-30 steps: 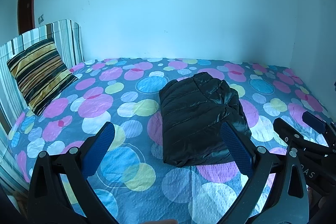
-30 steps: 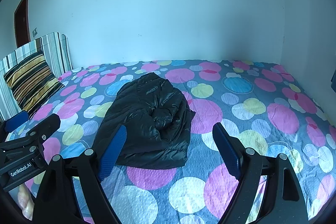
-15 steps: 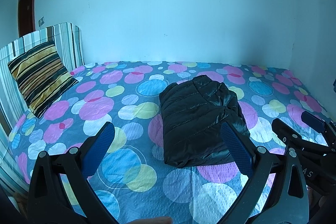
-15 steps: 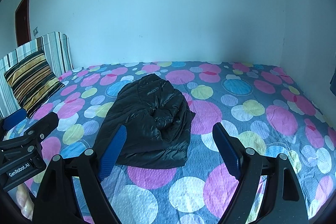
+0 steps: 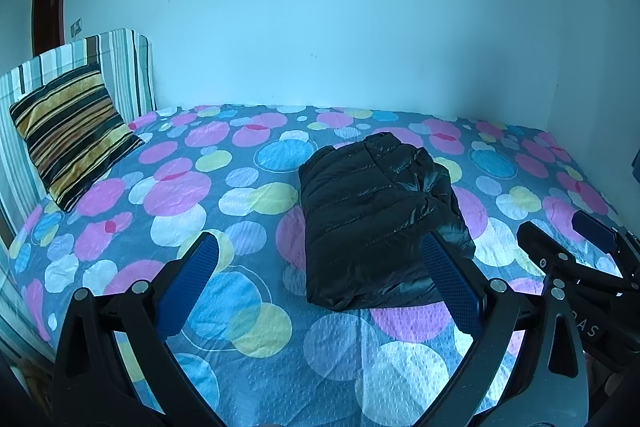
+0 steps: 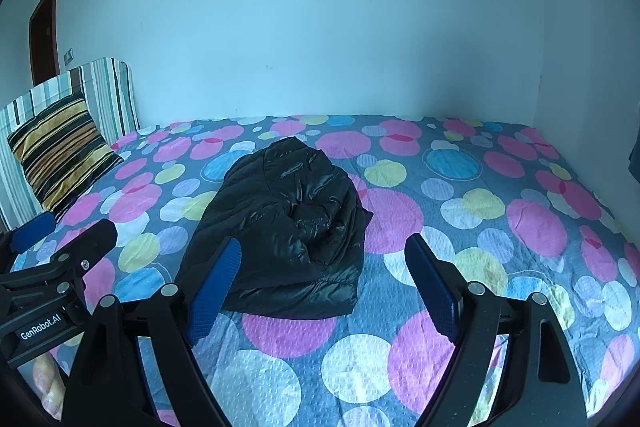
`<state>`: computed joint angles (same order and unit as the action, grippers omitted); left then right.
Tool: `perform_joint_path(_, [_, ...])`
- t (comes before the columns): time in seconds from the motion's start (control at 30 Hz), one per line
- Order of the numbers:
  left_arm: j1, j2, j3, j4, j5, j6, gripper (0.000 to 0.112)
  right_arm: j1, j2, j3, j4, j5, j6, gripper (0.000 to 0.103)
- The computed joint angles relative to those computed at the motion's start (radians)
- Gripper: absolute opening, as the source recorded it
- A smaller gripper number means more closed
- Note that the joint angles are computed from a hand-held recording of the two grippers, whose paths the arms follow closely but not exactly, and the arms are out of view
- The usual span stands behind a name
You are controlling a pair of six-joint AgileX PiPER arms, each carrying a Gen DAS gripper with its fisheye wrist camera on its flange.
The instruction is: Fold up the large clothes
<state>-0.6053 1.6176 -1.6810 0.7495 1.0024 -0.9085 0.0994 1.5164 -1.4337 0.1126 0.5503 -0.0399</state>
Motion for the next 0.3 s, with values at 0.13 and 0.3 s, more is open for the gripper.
perform_joint_path(0.13, [0.001,0.004,0.020,0.040,-0.013,-0.017,0.101,-0.025,0.017,-0.012,0.040,0.006,-0.055,0.083])
perform_joint_path(0.3, [0.068,0.030,0.027,-0.023,-0.063,0.034,0.101,-0.070,0.068,-0.034,0.077,0.004,-0.101,0.083])
